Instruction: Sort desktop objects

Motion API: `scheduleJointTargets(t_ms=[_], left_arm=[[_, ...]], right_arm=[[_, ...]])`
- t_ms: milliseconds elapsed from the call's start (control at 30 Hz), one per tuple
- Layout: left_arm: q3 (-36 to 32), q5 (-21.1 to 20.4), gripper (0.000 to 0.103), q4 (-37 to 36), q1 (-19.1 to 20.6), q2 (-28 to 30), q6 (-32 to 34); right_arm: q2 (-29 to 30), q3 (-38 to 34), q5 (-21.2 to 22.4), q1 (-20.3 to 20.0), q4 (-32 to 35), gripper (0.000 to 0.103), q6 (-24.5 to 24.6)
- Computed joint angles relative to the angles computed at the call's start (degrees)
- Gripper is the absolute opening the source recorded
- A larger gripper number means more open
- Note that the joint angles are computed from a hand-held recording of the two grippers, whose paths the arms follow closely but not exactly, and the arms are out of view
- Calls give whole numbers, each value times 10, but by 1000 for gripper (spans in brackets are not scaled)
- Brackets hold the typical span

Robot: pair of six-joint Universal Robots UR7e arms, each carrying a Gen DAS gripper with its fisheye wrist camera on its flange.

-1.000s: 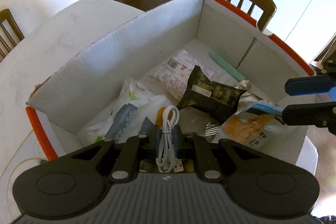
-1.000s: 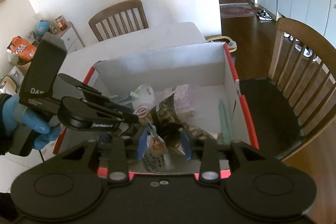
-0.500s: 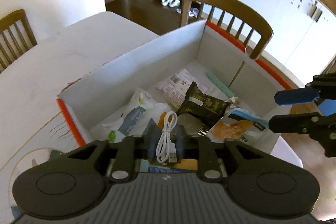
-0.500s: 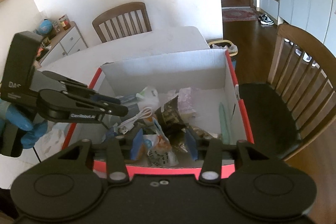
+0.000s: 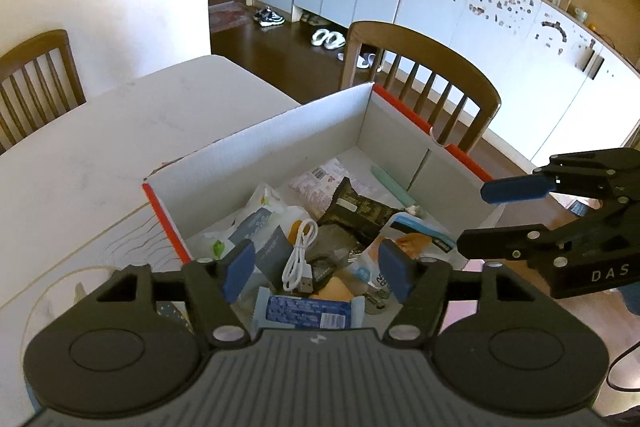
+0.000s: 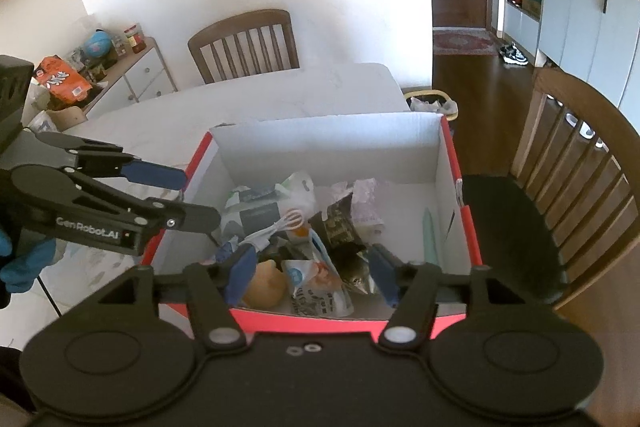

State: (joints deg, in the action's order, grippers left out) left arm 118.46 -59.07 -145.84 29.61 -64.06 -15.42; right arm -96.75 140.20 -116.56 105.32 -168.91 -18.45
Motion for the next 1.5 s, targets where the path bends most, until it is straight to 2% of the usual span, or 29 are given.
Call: scheduleJointTargets(t_ms=[67,333,467,500,567,1067,1500], left_arm=[[6,1,73,0,-4,-7,-7],[30,19,86,13,-19,-34,-47],[40,24,95,23,-28,-46,-63],[43,24,100,23,-30,-50,-66],[49,26,102,26,-35,-57,-72],[83,58,103,74,-72,-95,-136],[104,64,103,71,-92,-116,-142]], right_arm=[[1,1,-3,5,-3,65,-4],[3,6,-12,18,-15,78,-11],[-1,11,-12,20,-21,92,-13],[-2,13,-11,21,-22,93,-13],[-6,17,-9,22,-24,95,-16],[-10,39,-37,49,-44,98,-19],[-6,46,-48,64,-55,98,-12]])
